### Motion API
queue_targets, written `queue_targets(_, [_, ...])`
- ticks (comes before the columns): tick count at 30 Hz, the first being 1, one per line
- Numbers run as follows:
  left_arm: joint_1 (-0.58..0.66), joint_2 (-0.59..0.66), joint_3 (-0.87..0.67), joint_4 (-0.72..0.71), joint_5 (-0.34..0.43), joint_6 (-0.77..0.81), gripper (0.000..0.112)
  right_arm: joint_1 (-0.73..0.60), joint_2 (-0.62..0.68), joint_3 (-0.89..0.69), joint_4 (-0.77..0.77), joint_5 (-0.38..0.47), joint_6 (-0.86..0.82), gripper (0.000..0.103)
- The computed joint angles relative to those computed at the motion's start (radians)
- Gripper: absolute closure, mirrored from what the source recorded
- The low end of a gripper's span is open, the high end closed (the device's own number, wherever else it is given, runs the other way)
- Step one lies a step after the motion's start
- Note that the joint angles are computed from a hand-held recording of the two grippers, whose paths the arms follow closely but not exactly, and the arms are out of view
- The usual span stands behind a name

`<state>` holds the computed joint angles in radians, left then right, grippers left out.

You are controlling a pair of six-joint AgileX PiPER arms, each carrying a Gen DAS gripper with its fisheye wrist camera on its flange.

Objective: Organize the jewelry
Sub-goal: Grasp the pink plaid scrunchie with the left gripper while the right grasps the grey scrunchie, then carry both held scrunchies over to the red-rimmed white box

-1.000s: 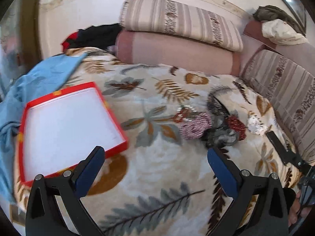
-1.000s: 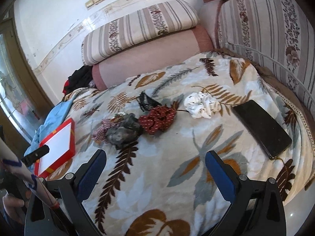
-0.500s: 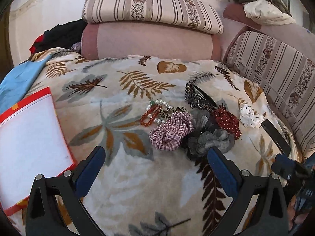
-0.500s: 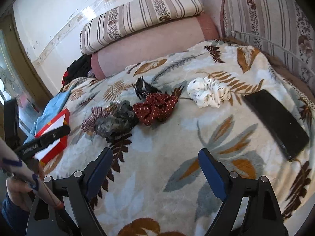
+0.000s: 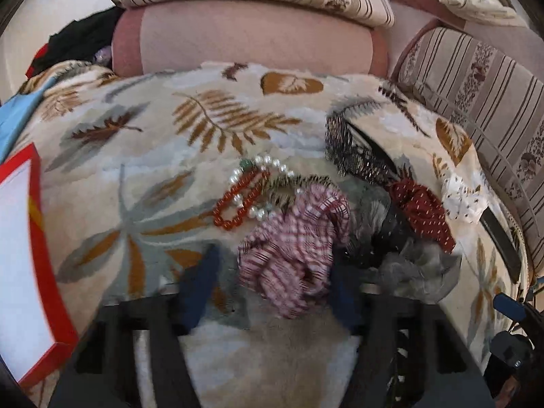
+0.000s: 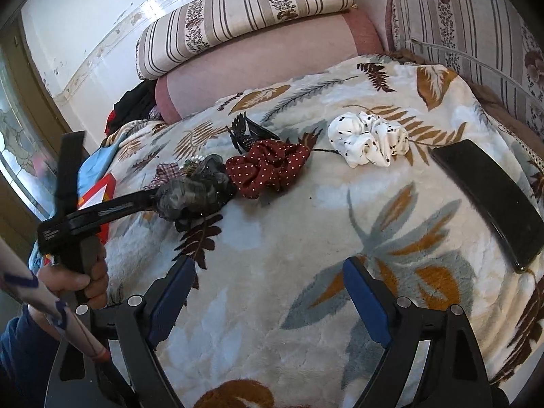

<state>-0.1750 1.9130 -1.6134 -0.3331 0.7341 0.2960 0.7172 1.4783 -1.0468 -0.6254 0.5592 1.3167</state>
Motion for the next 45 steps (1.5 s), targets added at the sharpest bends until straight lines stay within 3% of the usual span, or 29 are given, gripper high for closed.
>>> queue_targets(1, [0.003, 0.011, -0.008, 0.001, 0.01, -0.003, 0.09, 0.0, 0.002, -0.002, 0.006, 0.0, -0.008, 0.011])
queue_targets(3, [0.015, 0.024, -0.016, -0.014, 0.026, 0.002, 0.096, 0.001, 0.007, -0.007, 0.006, -0.003, -0.012, 0.011])
queue_targets(10, [0.069, -0.046, 0.03, -0.13, 0.01, 0.088, 0.097, -0.033, 0.042, -0.062, 0.108, -0.059, -0.103, 0.011])
queue_targets(15, [0.104, -0.107, 0.065, -0.188, -0.027, 0.14, 0.097, -0.085, 0.142, -0.195, 0.33, -0.119, -0.306, 0.011])
queue_targets(21, [0.149, -0.138, 0.081, -0.244, -0.047, 0.177, 0.097, -0.111, 0.32, -0.397, 0.493, -0.118, -0.435, 0.011])
queue_targets(24, [0.159, -0.134, 0.078, -0.249, -0.045, 0.18, 0.097, -0.114, 0.398, -0.485, 0.484, -0.06, -0.414, 0.011])
queue_targets(26, [0.16, -0.132, 0.077, -0.251, -0.046, 0.188, 0.097, -0.133, 0.429, -0.497, 0.562, -0.076, -0.476, 0.019])
queue_targets(28, [0.162, -0.131, 0.078, -0.257, -0.046, 0.2, 0.097, -0.143, 0.439, -0.486, 0.612, -0.106, -0.533, 0.061])
queue_targets(31, [0.156, -0.129, 0.082, -0.26, -0.047, 0.215, 0.097, -0.144, 0.419, -0.444, 0.571, -0.159, -0.525, 0.077])
queue_targets(39, [0.143, -0.129, 0.095, -0.246, -0.07, 0.203, 0.097, -0.135, 0.339, -0.376, 0.452, -0.238, -0.513, 0.079])
queue_targets(45, [0.135, -0.127, 0.099, -0.239, -0.073, 0.207, 0.097, -0.116, 0.332, -0.388, 0.356, -0.238, -0.467, 0.079])
